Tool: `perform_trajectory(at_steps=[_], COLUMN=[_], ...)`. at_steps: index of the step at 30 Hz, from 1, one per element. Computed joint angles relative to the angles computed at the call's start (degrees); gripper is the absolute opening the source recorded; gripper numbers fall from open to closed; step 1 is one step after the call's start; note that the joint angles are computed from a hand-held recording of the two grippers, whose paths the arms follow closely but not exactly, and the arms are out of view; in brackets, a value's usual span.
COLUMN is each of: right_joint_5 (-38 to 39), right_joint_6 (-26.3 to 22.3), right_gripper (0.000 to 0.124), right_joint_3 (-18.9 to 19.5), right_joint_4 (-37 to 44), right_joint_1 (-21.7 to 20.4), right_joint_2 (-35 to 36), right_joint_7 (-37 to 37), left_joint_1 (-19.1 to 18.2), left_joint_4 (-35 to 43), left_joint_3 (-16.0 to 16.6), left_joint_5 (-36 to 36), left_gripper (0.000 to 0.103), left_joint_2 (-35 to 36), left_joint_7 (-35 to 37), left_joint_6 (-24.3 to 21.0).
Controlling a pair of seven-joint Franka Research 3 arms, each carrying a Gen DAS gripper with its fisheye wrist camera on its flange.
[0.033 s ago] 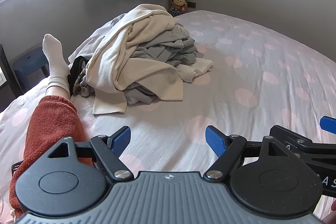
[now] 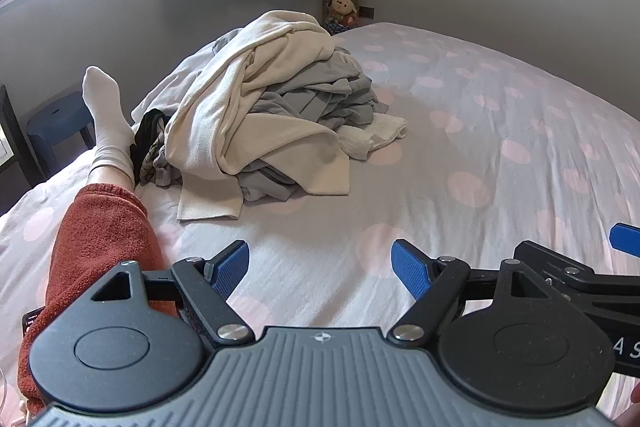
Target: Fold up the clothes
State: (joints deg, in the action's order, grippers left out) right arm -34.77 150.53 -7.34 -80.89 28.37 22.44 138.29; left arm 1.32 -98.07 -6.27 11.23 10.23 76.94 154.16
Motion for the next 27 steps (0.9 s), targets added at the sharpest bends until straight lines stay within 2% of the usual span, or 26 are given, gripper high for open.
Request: perform_trajectory(at_steps=[6,8,11,14,27], right_joint_5=[-0.2,-0.3,-1.1,-2.1,-1.6], right_joint_6=[-1.1,-1.5,-0.9,0.7,0.2], right_gripper=[0.102,0.102,0.102,0.102,0.102], right_joint_3=[-0.2,-0.2,-0.4,-0.5,0.3], right_joint_4=[0.8,1.1,0.2,-1.8,-0.9], right_joint_1=[0.1,0.1,0.3,0.2,-0.2], right_joint_2=[0.3,0.5,-0.2,-1.5,-0.9], right_joint_7=[0.1,0.1,1.0,2.6,2.3], left_joint_1=[0.8,-0.1,0.0,0.3,0.7], left_joint_4=[-0.1,0.6,-1.5,-1.1,-1.8], left_joint_3=[-0.7,-0.1,0.1,-0.2,-0.1], left_joint_5=[-2.8,-0.5,0.3,-0.7,-1.9], left_gripper=[0.078,0.078,0.078,0.078,0.078], left_joint_2=[0.1,0.3,-0.5,-0.5,-0.9], left_joint_7=[2.9,1.3,0.9,1.7,2.1], left_joint_6=[0.8,0.2,2.5,2.0,2.0])
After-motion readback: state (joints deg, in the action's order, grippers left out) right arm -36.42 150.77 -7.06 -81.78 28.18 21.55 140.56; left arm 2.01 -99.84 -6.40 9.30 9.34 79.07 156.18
